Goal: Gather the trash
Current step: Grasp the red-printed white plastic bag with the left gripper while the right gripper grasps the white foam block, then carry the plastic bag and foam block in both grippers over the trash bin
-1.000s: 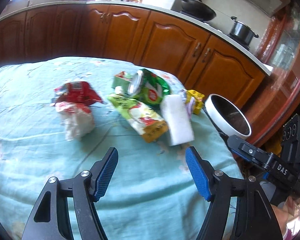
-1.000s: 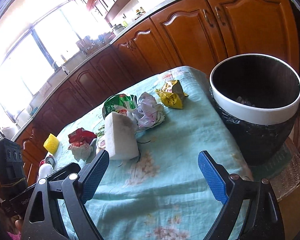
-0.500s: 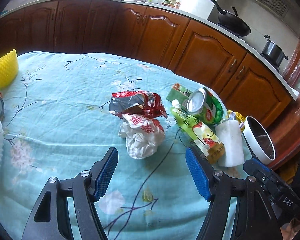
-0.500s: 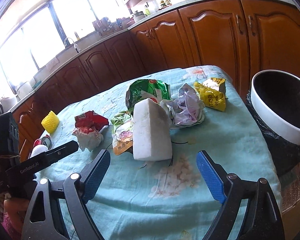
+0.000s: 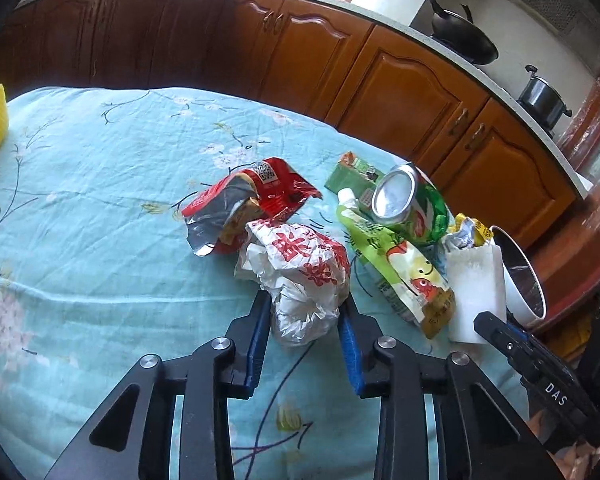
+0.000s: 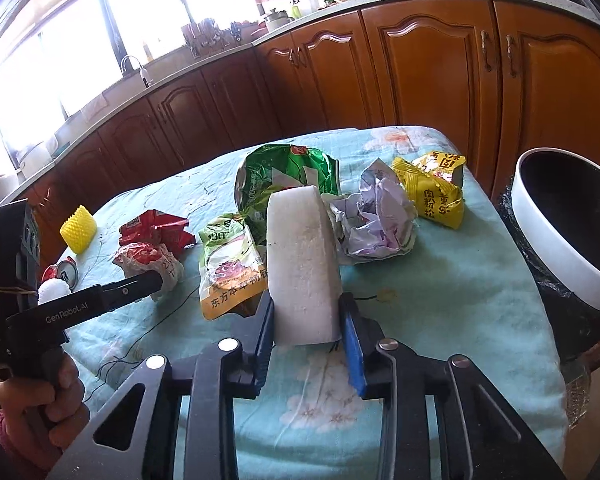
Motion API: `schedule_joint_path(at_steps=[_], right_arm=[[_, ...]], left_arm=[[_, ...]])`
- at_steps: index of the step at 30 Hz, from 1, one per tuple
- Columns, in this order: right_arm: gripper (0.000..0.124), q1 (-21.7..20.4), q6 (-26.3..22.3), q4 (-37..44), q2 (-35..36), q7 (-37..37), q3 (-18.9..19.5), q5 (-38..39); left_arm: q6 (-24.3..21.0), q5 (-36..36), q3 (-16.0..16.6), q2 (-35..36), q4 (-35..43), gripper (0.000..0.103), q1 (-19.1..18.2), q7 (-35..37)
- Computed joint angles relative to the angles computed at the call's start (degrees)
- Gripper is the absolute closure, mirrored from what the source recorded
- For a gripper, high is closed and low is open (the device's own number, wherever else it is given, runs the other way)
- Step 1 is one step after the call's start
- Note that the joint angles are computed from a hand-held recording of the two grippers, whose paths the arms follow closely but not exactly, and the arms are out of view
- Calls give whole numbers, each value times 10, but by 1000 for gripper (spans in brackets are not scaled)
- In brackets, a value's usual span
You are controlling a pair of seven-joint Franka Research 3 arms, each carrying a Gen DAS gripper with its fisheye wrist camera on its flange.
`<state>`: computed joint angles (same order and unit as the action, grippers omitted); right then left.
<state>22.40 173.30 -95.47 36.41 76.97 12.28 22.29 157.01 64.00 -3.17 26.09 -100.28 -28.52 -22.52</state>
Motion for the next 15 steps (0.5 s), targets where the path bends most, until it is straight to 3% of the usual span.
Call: schedule_joint_path(at_steps=[6, 15], right_arm=[[93, -68, 37, -59, -39, -50, 70, 49], [93, -143, 75, -120, -84, -97, 128, 115]], left_arm=[[10, 22, -8, -6, 4, 72, -12, 6], [36, -36, -21, 48, 90, 72, -25, 135]])
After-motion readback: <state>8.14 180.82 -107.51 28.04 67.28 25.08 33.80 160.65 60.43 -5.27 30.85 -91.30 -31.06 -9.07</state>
